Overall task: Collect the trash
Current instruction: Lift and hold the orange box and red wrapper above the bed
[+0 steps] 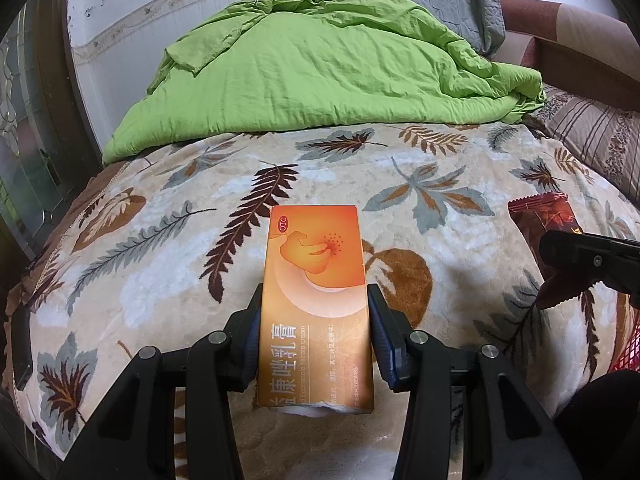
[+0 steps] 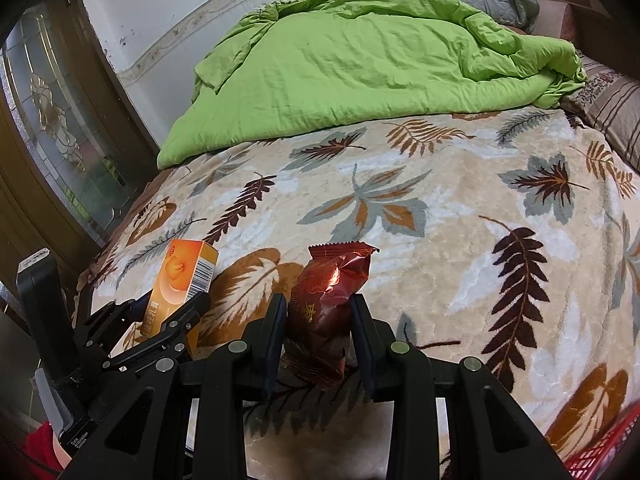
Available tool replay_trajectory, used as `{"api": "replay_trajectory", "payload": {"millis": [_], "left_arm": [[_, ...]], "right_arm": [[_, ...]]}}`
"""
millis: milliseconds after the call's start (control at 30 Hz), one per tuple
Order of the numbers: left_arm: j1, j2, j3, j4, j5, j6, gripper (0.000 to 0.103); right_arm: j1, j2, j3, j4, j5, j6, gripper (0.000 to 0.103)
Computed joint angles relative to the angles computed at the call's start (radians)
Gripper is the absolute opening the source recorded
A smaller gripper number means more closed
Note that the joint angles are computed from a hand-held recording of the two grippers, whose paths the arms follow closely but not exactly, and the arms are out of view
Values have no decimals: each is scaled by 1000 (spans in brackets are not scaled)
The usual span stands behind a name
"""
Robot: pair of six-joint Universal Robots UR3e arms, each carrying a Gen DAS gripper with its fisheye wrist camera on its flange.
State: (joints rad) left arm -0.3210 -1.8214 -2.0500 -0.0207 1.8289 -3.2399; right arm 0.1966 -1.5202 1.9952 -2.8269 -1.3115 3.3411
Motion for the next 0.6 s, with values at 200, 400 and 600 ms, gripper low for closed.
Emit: {"api": "replay_trajectory", "payload": {"millis": [200, 400, 600], "left_arm": [[0, -2, 0, 1, 0, 0, 45], [0, -4, -2, 7, 2, 2, 45], [-15, -17, -1, 28, 10, 4, 45]], "right_arm": [[6, 6, -5, -5, -5, 9, 35], [5, 1, 3, -16, -8, 22, 35], [-10, -21, 26, -28, -4, 45, 35]]}}
